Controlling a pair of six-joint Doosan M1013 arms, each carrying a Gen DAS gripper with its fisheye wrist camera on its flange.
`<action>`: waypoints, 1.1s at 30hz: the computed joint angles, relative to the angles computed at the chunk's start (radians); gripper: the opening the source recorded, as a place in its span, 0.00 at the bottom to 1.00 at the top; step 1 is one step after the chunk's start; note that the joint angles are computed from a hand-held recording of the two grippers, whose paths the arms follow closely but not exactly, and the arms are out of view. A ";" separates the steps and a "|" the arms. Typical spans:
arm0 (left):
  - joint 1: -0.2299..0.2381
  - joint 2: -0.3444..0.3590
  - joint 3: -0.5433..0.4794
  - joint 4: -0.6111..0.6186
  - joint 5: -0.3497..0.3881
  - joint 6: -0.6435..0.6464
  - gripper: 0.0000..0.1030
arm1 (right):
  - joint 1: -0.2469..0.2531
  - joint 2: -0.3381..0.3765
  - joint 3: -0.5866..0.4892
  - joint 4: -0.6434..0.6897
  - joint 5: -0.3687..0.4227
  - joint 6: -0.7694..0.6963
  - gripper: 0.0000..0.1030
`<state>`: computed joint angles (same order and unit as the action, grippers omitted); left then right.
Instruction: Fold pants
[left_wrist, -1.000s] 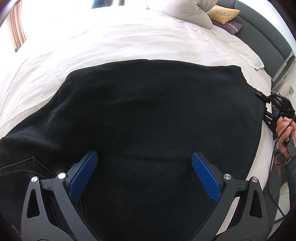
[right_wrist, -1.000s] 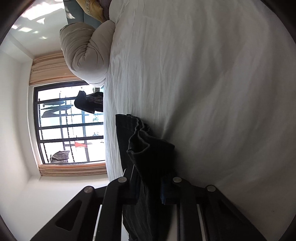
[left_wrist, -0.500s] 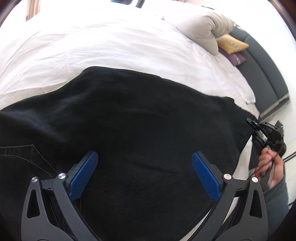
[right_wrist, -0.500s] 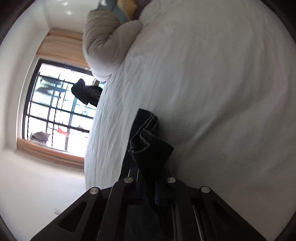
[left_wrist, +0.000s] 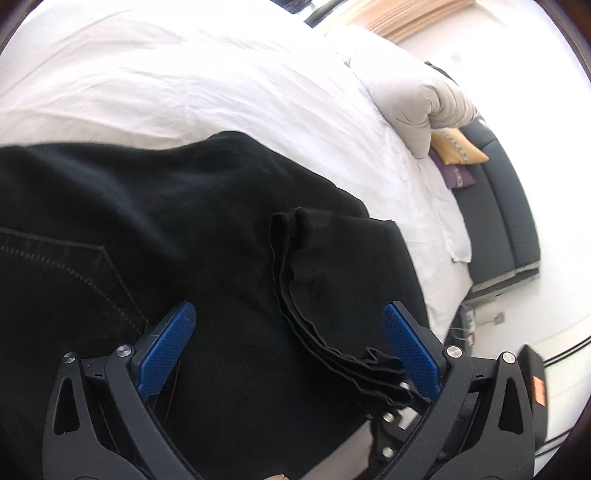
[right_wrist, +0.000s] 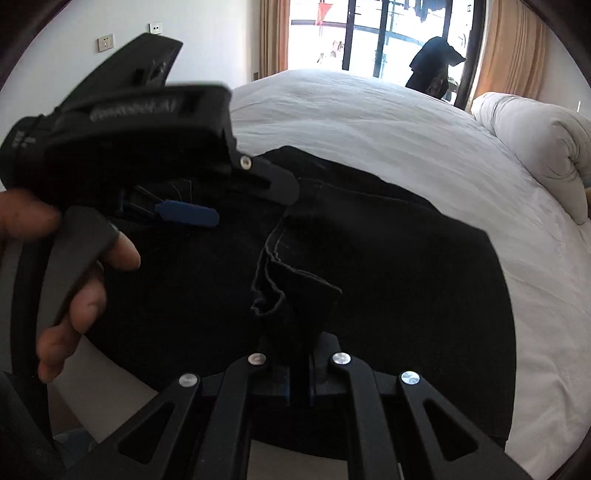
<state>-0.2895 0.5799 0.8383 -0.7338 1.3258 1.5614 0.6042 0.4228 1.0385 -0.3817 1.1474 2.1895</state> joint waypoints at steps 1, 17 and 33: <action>0.004 0.004 -0.006 -0.011 0.010 -0.006 1.00 | -0.001 -0.002 0.005 -0.001 -0.008 0.028 0.07; 0.054 0.065 -0.085 -0.140 0.136 -0.088 0.95 | 0.025 -0.023 0.029 -0.034 -0.102 0.019 0.08; 0.073 0.070 -0.117 -0.059 0.166 -0.020 0.06 | 0.051 0.015 -0.040 -0.039 -0.085 -0.010 0.08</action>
